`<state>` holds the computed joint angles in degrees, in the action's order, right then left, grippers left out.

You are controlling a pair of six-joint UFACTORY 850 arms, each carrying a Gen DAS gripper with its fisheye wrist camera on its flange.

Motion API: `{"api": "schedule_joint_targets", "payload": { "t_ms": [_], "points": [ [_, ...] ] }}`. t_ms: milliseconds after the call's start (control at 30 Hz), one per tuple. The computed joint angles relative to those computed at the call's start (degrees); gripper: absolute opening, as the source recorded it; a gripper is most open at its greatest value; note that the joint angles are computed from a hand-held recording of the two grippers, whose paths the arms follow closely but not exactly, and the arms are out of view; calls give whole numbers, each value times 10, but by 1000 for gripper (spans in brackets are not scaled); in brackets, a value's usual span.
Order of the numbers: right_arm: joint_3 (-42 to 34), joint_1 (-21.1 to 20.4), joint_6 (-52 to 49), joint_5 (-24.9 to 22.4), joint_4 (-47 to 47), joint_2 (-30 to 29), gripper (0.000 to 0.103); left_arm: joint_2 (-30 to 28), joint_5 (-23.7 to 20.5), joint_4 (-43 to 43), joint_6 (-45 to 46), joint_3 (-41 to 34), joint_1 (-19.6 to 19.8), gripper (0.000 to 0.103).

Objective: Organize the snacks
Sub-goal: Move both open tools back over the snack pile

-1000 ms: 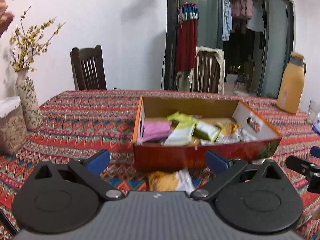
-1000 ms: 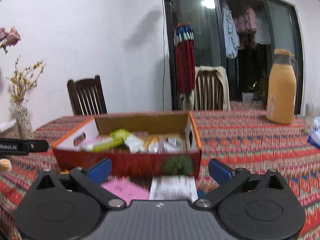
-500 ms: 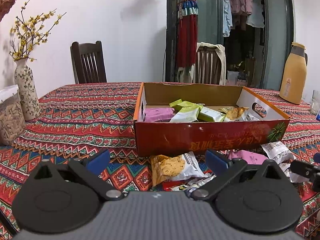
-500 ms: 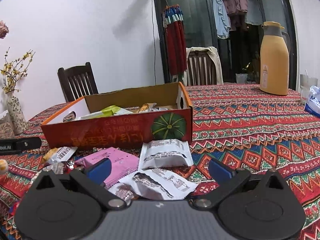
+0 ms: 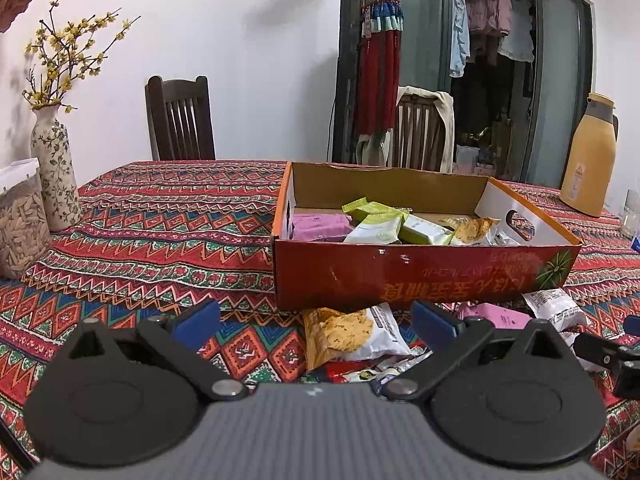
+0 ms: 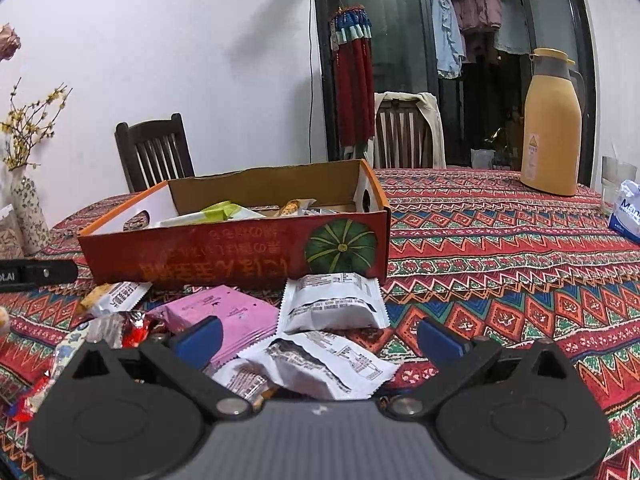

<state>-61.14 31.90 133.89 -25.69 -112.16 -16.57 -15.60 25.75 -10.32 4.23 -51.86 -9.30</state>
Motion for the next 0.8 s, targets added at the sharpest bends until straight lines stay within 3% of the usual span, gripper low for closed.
{"api": "schedule_joint_targets", "payload": {
  "t_ms": [467, 533, 600, 800],
  "points": [
    [-4, 8, -41, -9, 19, -2, 103, 1, -2, 18, -30, 1, 7, 103],
    [-5, 8, -50, -9, 29, -2, 101, 0, -7, 21, -36, -1, 8, 103],
    [-6, 8, -57, -9, 36, -2, 91, -1, -10, 27, -44, -2, 10, 103],
    [-18, 1, -106, 14, 90, -3, 87, -1, -14, 35, -53, -3, 11, 103]
  ]
}}
